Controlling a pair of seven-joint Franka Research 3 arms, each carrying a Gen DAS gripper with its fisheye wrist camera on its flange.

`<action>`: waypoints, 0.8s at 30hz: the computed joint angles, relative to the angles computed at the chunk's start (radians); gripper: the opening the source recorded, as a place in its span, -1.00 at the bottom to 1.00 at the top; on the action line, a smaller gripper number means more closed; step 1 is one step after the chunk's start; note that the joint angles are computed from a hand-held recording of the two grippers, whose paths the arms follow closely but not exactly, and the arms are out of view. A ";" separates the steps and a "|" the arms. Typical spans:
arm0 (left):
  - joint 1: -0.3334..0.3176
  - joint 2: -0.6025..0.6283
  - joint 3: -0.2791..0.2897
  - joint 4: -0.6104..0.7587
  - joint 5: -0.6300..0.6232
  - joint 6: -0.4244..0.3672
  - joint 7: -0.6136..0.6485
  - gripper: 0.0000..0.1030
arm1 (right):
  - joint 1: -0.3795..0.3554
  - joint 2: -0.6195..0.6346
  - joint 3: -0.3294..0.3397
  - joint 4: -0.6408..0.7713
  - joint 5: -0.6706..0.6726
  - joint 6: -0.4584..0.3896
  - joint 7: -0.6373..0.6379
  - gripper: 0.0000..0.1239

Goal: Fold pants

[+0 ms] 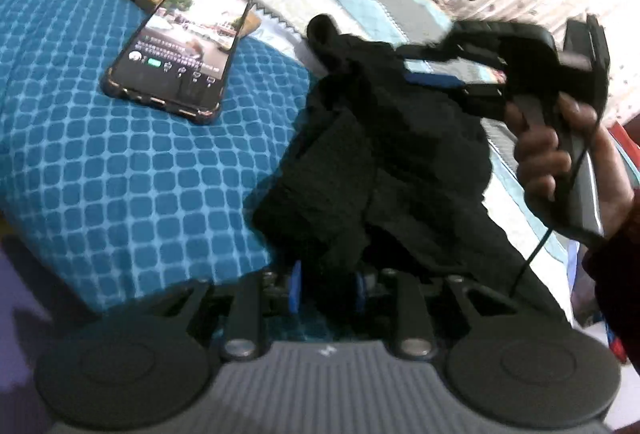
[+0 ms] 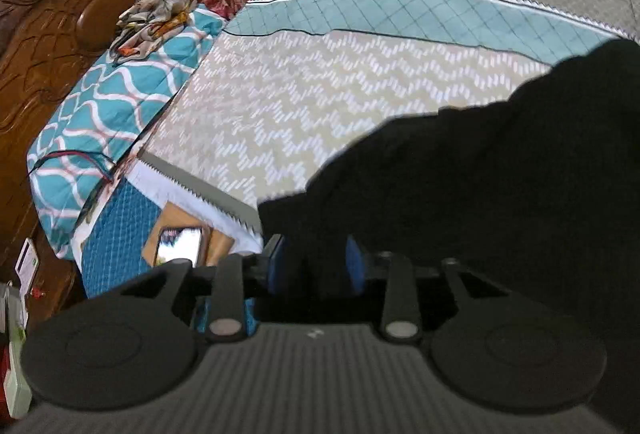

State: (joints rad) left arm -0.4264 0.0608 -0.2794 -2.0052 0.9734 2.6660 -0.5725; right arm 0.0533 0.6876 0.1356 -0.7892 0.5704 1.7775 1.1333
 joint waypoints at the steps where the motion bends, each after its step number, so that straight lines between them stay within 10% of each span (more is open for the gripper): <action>1: -0.005 -0.008 -0.004 -0.001 0.012 -0.014 0.009 -0.33 | -0.019 -0.029 0.005 -0.042 0.020 0.013 -0.021 -0.40; 8: 0.012 -0.098 -0.029 -0.047 0.139 -0.025 -0.100 -0.04 | -0.213 -0.170 -0.031 -0.240 0.168 0.000 -0.238 -0.36; 15: 0.046 -0.007 -0.014 0.040 -0.016 -0.028 0.028 0.17 | -0.289 -0.344 -0.131 -0.516 0.207 -0.017 -0.369 -0.36; 17: 0.030 0.050 -0.011 0.104 -0.072 -0.089 0.112 0.00 | -0.294 -0.372 -0.149 -0.566 0.213 -0.039 -0.380 -0.36; 20: -0.017 0.124 -0.016 0.233 -0.176 -0.287 0.341 -0.94 | -0.270 -0.392 -0.172 -0.620 0.164 -0.057 -0.366 -0.36; 24: -0.049 0.066 -0.003 0.190 -0.219 -0.298 0.354 -0.94 | -0.249 -0.380 -0.178 -0.626 0.128 -0.083 -0.382 -0.36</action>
State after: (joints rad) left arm -0.4758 0.1264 -0.2826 -1.8152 0.7539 2.3683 -0.2186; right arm -0.1952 0.3080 -0.0427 -1.4154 0.6983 1.6948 0.7513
